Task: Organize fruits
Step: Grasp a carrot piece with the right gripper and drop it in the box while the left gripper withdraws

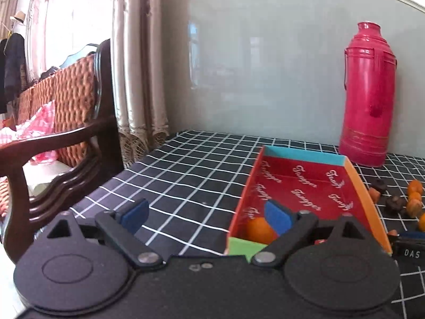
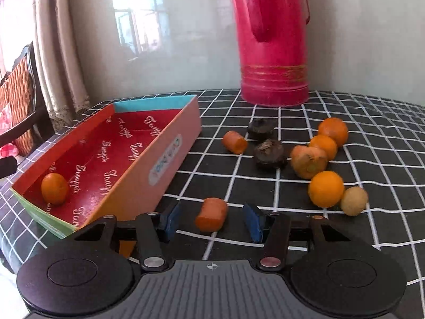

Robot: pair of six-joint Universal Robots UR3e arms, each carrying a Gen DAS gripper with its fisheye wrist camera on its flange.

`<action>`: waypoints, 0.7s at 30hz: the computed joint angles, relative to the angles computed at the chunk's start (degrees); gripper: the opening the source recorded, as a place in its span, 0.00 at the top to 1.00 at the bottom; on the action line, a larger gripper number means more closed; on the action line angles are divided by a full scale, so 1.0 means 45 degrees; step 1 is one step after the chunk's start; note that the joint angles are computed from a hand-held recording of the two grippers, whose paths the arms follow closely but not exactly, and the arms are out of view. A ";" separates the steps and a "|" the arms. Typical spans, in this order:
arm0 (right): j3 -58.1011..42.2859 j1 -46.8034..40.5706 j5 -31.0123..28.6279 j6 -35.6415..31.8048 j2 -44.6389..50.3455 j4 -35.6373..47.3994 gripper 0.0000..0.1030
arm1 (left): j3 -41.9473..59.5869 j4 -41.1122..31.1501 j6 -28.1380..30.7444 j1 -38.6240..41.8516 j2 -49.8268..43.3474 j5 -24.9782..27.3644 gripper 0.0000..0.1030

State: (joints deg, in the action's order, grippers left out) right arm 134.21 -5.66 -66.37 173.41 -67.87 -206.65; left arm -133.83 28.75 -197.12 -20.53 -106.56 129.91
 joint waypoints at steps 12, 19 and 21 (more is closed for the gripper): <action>0.0312 0.0189 0.0122 0.0143 -0.0366 -0.0952 0.79 | -0.1429 -0.0339 -0.0427 0.1263 0.1169 -0.0706 0.15; -0.0329 0.0791 0.1583 0.0198 -0.1725 -0.0005 0.79 | -0.2227 -0.0491 -0.0641 0.1939 0.1875 -0.0989 0.15; -0.0850 0.1445 0.1454 0.0055 -0.1529 0.0425 0.79 | -0.2404 -0.0540 -0.0674 0.2095 0.2034 -0.1038 0.15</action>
State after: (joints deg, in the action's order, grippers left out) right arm 130.39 0.84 -59.83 173.66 -74.75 -204.74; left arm -144.64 26.32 -200.15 -11.10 -97.40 125.24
